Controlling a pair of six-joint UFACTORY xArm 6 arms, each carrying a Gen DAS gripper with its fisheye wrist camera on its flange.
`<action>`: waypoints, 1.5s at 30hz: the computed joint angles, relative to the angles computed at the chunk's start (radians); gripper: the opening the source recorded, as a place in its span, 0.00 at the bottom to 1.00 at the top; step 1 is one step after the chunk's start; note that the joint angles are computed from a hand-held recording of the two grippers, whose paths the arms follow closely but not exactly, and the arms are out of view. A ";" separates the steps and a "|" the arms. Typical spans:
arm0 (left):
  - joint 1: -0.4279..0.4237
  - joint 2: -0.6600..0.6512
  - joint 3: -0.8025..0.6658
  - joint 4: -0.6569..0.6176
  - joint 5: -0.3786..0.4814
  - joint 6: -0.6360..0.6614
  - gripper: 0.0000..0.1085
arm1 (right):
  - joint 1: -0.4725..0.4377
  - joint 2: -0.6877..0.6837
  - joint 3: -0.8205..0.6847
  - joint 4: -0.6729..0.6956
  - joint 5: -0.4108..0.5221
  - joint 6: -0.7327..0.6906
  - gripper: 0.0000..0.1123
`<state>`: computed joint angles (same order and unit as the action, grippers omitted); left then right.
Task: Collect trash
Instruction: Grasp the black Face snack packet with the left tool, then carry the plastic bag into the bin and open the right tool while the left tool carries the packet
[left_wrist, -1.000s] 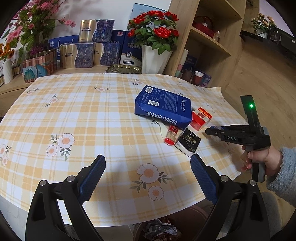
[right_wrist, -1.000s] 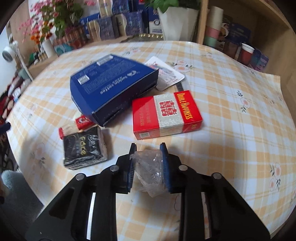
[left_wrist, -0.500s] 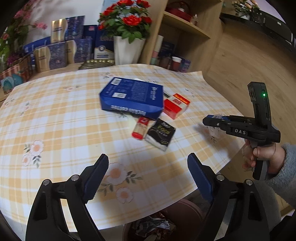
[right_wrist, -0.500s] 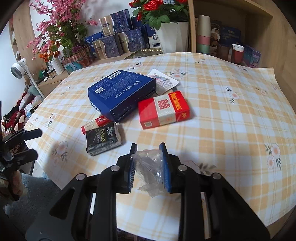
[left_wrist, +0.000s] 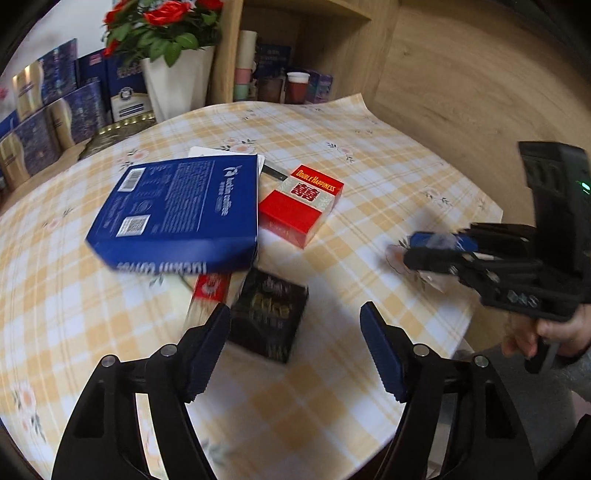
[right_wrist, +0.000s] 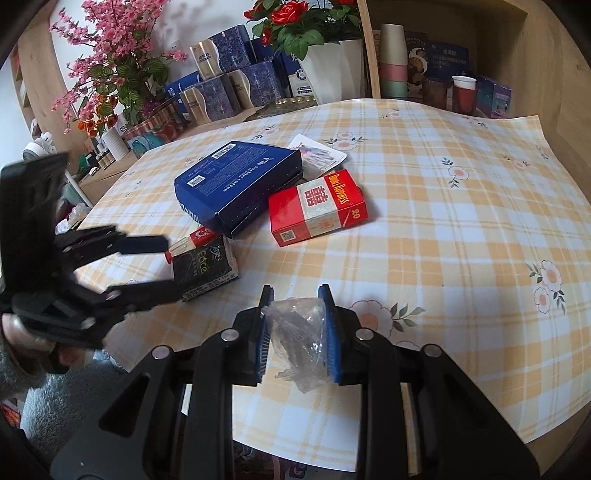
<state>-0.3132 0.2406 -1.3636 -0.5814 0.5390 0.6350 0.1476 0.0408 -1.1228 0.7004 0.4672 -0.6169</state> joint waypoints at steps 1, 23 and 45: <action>0.000 0.019 -0.024 0.013 0.009 -0.011 0.65 | 0.000 0.000 0.001 0.004 0.001 -0.003 0.25; -0.007 0.121 -0.109 0.228 0.031 -0.040 0.37 | -0.003 0.011 -0.012 0.006 0.038 0.010 0.25; 0.005 -0.287 0.279 -0.021 -0.012 0.052 0.30 | 0.045 -0.187 0.159 -0.009 0.024 0.056 0.25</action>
<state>-0.3087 -0.0469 -1.0848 -0.6027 0.5267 0.6866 0.1926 -0.1459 -0.9634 0.6918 0.4911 -0.5611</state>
